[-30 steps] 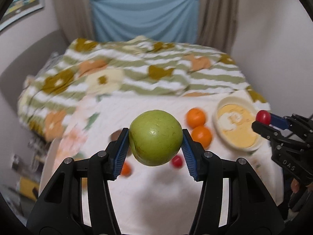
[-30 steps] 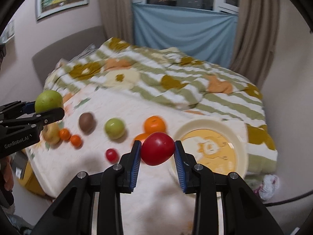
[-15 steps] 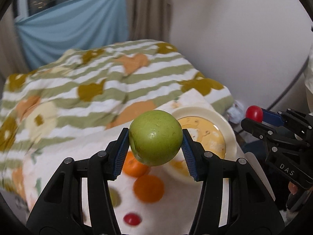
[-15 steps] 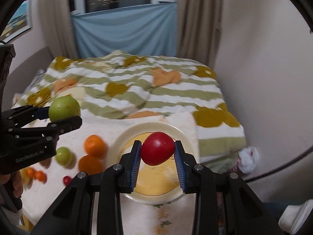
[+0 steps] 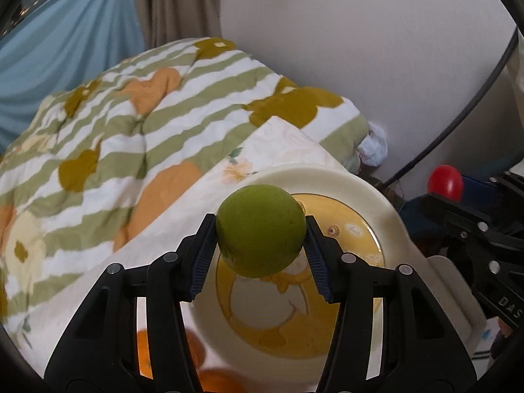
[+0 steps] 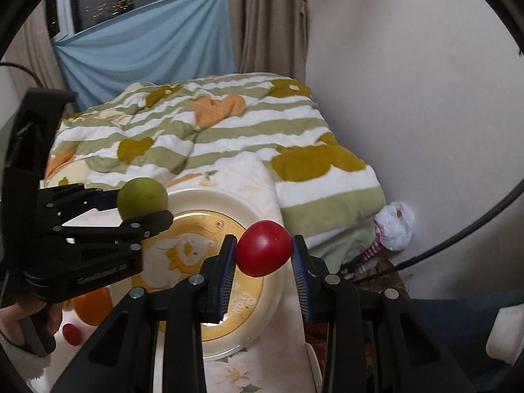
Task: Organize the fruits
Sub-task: 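Carry the green apple and red tomato toward the cream plate with both tools, then open the left tool over the plate while the right tool releases the tomato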
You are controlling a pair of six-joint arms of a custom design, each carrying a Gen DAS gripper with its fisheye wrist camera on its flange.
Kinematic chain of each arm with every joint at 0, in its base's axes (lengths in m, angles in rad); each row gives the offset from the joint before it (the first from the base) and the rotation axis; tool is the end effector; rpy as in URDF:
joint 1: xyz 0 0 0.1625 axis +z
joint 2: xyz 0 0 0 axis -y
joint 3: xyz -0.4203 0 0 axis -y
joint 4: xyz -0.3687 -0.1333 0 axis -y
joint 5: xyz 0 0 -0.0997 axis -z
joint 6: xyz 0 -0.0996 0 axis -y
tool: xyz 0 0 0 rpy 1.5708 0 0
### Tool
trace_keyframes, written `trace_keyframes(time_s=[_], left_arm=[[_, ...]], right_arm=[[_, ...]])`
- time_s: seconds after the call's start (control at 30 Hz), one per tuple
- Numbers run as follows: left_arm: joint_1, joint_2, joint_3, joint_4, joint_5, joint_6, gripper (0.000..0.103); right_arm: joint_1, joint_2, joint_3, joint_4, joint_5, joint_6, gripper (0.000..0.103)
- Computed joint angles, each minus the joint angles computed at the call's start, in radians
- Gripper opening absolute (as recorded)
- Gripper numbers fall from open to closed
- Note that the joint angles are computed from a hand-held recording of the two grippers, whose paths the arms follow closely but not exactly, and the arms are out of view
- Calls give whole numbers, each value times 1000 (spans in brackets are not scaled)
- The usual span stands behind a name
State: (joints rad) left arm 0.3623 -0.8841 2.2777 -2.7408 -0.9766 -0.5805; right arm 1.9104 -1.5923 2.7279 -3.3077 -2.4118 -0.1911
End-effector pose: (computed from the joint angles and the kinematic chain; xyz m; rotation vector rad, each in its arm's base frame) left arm -0.3167 -0.3222 0.0220 0.8767 2.4142 -0.4325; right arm 0.1444 -0.2313 0.2500 0.2875 -2.2414 0.7664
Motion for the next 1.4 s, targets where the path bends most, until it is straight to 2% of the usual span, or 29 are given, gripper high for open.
trace_keyframes(time_s=[0.2,0.37,0.4,0.43,0.47,0.5,0.6,0.8,1.0,1.23,1.4], left_arm=[[21,60,-36,-19,-1,89,59],[36,84,-59,3,-11,100,60],[38,84,-58,2,-12,98,63],[35,81,-54,-5,-8,98,75],[31,78,-49,-14,-1,96,95],[23,71,-39,-32,13,94,103],[9,48,-19,-68,29,98,103],[7,-16,-6,10,45,45,103],[1,-115,44,99,60,-80,103],[-24,-235,105,248,90,-248,103],[-42,-318,142,341,78,-358,103]], right_arm=[[-26,4,5,-11,-5,20,31],[-35,-3,5,-5,-14,43,31],[-37,-3,4,-6,-15,46,31],[-37,-10,4,1,-17,52,31],[-38,-15,3,6,-17,56,31],[-37,-21,2,13,-19,61,31],[-28,-46,0,48,-27,80,31],[-27,-62,-2,76,-14,80,31],[-61,0,3,-4,63,-23,31],[-128,143,14,-185,181,-217,31],[-175,225,9,-255,222,-300,31]])
